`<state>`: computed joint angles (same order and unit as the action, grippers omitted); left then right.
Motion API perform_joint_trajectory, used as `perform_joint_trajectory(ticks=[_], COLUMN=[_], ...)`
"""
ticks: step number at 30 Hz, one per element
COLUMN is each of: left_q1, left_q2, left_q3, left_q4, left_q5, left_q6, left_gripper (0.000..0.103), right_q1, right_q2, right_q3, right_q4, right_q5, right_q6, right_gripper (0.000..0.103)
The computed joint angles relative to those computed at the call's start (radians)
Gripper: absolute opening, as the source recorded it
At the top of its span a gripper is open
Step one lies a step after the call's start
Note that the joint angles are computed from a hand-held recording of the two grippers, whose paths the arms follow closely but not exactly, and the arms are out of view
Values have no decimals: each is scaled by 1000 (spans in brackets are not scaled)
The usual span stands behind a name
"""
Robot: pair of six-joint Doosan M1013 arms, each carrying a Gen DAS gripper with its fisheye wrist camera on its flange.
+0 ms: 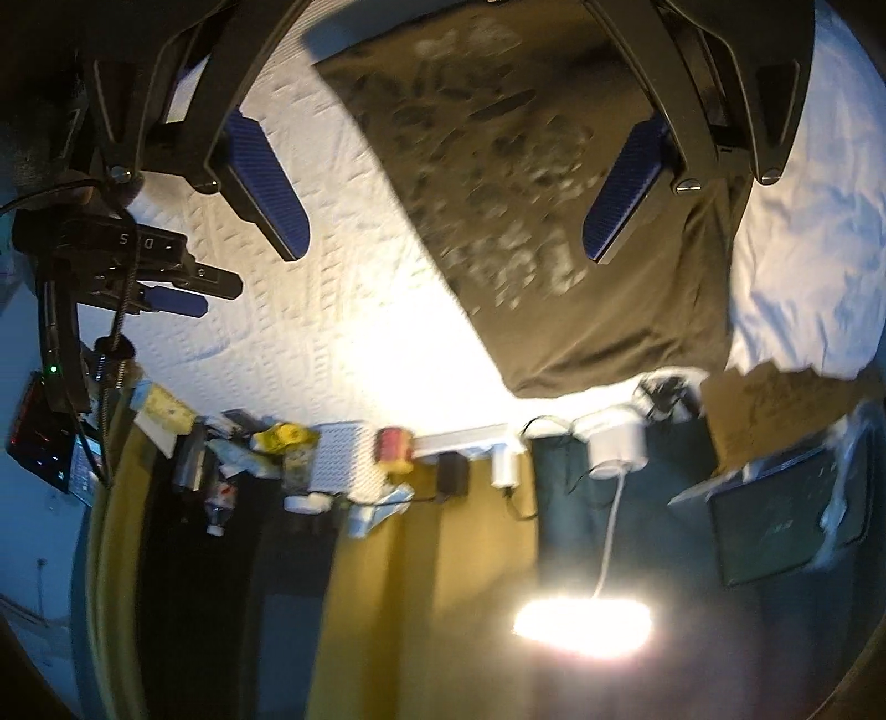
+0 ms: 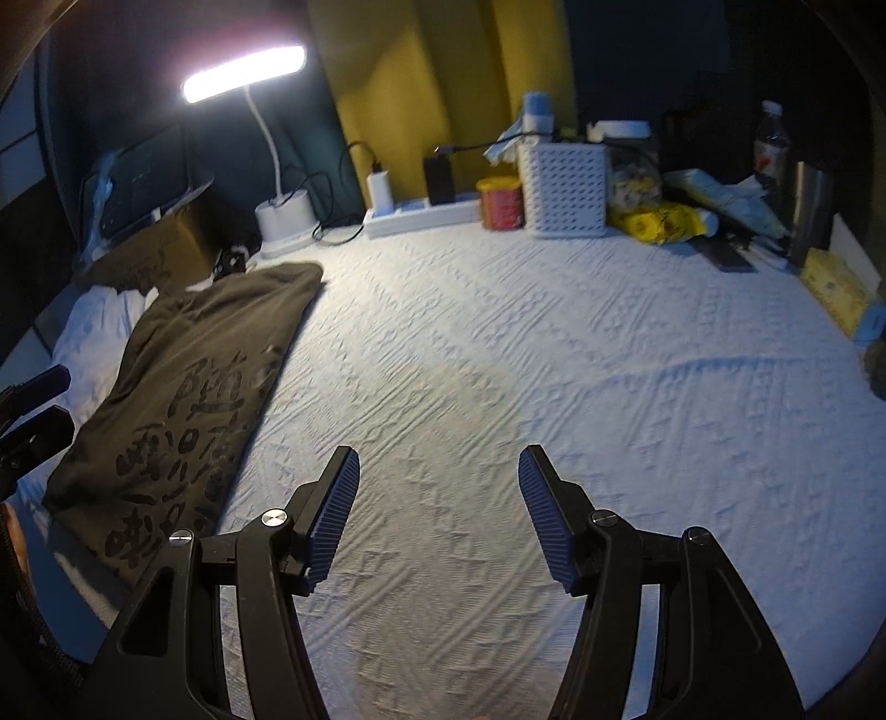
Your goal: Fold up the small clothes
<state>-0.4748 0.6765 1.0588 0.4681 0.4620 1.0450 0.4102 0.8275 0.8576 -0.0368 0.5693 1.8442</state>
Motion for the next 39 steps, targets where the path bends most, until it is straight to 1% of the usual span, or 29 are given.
perform_joint_trajectory(ticks=[3, 5, 6, 7, 16, 21, 25, 28, 30, 33, 36, 39], left_q1=[-10, -17, -19, -21, -36, -42, -45, -48, -52, -54, -55, -58], left_q2=[5, 6, 5, 4, -18, -36, -49, -59, -64, -72, -86, -96], left_q3=[-22, -28, -29, -30, -19, 4, 22, 35, 43, 52, 69, 84], left_q4=[31, 80, 104, 122, 334, 522, 668, 781, 858, 906, 981, 1063], left_q5=[2, -2, -8, -12, -47, -66, -79, -80, -72, -73, -75, -57], left_q6=[-4, -39, -59, -73, -270, -455, -588, -688, -761, -814, -898, -976], left_gripper=[99, 101, 101, 101, 101, 101, 101, 101, 101, 101, 101, 101], right_q1=[-5, -8, -10, -12, -20, -18, -10, -1, 6, 16, 22, 28], right_q2=[-20, -36, -43, -51, -103, -131, -151, -164, -177, -199, -216, -231], right_q3=[23, 43, 51, 61, 109, 135, 150, 161, 176, 203, 219, 233], right_q4=[-39, -78, -95, -115, -283, -381, -493, -616, -732, -903, -998, -1132], right_q5=[-25, -47, -57, -67, -135, -181, -207, -216, -230, -251, -279, -308], right_q6=[39, 74, 88, 105, 248, 320, 407, 512, 613, 770, 851, 966], right_gripper=[64, 69, 74, 76, 76, 76, 76, 76, 76, 76, 76, 76])
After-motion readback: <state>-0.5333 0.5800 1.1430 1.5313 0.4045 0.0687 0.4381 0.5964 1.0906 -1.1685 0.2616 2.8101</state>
